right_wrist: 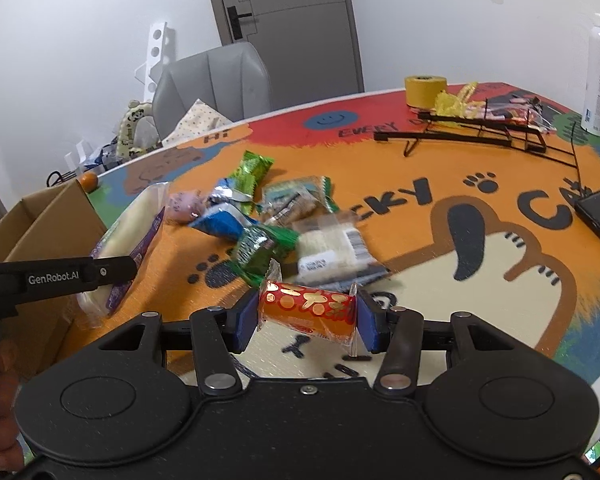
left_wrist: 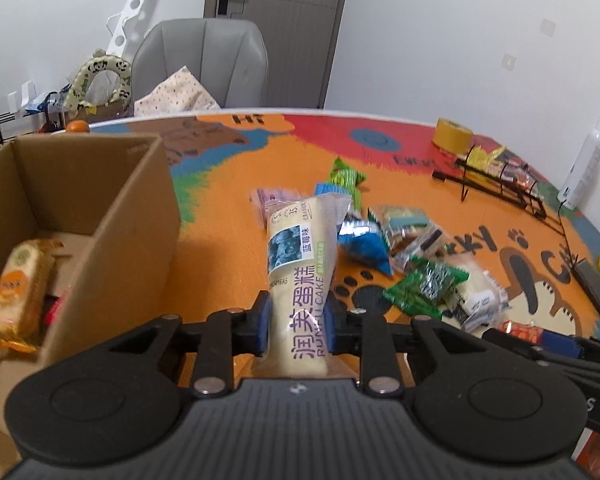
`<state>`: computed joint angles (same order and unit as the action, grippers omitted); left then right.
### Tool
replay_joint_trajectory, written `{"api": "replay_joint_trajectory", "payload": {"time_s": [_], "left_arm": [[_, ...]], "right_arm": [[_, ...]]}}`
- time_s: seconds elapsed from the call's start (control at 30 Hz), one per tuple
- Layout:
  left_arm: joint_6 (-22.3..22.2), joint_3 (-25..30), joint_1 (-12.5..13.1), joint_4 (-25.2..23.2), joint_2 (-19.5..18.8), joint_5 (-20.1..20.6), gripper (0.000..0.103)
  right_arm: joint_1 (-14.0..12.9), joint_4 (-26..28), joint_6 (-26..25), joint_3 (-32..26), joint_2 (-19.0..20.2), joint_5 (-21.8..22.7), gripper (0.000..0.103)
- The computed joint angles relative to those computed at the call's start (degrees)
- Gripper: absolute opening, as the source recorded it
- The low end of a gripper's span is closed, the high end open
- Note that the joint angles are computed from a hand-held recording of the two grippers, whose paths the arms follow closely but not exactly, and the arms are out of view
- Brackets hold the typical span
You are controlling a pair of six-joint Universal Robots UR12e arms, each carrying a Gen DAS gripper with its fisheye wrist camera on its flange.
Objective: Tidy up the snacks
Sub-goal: 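Carry both snacks to the cardboard box and open both tools inside it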
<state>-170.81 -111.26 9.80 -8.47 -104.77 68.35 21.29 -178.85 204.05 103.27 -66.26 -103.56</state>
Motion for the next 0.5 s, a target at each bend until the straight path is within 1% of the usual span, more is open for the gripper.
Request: {"api": "replay_joint_trajectory", "payload": {"time_s": [0.13,0.33,0.5], "left_arm": [[0.0,0.07,0.47,0.35,0.55,-1.01,0.025],[0.15,-0.39,1.34,2.1,1.83,-2.76,0.025],[-0.33,-0.35,2.22,2.93,2.76,-3.91,0.025]], "right_arm": [[0.18,-0.71,-0.49,-0.47,0.11,0.25,0.049],[0.44,-2.08,-1.47,-1.48,0.34,0.76,0.049],[0.64,-3.77,-2.54,-2.48,0.6,1.9,0.048]]}}
